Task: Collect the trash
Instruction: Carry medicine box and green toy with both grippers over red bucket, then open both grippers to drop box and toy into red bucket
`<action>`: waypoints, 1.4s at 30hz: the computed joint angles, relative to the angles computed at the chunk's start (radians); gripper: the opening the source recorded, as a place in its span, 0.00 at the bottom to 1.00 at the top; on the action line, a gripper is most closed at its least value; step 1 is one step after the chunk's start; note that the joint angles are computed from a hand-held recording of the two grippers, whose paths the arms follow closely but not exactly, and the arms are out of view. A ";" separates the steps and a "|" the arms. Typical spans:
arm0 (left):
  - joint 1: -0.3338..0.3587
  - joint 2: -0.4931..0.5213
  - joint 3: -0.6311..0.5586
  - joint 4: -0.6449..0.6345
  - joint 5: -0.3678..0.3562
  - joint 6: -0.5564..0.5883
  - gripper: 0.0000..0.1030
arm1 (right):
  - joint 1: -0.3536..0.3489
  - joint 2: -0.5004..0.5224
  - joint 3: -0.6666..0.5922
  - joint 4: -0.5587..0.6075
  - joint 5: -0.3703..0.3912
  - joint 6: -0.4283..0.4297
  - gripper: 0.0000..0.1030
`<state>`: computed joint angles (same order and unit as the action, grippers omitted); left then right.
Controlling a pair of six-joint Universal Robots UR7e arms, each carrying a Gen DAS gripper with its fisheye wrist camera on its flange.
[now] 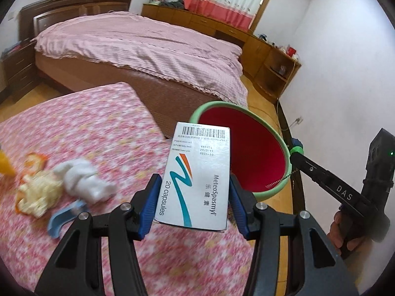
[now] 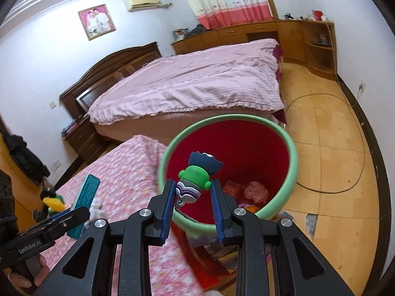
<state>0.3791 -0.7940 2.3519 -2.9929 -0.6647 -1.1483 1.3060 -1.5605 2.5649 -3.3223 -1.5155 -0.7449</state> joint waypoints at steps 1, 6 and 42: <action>0.005 0.010 -0.012 0.005 0.001 0.009 0.52 | -0.009 0.010 -0.014 0.000 0.002 0.002 0.28; 0.060 0.080 -0.093 -0.028 -0.016 0.118 0.52 | -0.034 0.057 -0.059 -0.016 -0.005 0.000 0.28; 0.201 0.239 -0.312 -0.007 -0.062 0.262 0.53 | -0.108 0.086 -0.139 0.078 0.045 0.061 0.31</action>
